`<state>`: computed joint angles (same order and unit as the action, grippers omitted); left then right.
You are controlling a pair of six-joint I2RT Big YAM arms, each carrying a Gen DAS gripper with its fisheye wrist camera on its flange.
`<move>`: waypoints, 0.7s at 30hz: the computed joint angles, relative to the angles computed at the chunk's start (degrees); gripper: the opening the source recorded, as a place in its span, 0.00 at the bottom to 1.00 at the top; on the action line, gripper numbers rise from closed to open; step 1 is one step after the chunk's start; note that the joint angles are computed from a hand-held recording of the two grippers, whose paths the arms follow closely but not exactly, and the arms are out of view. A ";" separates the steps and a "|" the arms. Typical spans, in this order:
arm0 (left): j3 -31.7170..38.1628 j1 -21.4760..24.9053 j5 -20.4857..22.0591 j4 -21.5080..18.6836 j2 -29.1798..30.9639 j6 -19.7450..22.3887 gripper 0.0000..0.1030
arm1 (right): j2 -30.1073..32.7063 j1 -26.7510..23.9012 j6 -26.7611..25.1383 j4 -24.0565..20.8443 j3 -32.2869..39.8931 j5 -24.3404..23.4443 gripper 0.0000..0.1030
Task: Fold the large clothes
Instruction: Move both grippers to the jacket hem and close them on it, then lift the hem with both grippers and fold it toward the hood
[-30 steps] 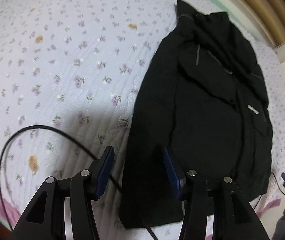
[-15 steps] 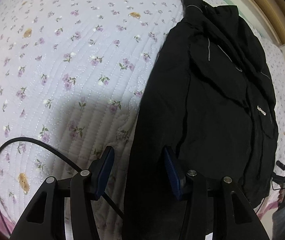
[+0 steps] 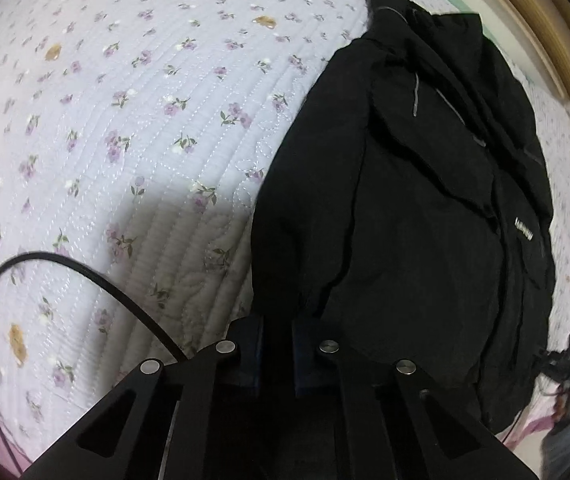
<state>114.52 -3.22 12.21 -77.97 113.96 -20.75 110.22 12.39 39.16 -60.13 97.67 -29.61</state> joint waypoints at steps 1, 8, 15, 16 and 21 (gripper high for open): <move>0.52 -0.05 -0.22 -0.51 0.16 0.79 0.10 | 0.17 -0.10 -0.27 -0.13 0.11 -0.10 0.27; 4.06 1.20 -1.66 -5.32 1.92 6.00 0.46 | 0.48 -0.48 0.32 0.29 -0.36 -0.47 0.27; 8.00 1.65 3.98 -8.60 4.98 7.94 0.10 | 1.75 0.50 2.50 0.12 1.58 0.45 0.27; 7.75 0.99 2.28 -7.86 4.51 8.55 0.09 | 1.43 0.43 2.60 0.35 1.26 0.54 0.25; 9.73 -0.24 -2.52 -8.84 4.14 7.18 0.07 | 0.25 1.02 0.93 -1.05 2.46 2.60 0.18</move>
<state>124.24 -3.47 9.69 -86.81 118.10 -13.57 110.47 13.41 40.09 -61.18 100.13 -27.01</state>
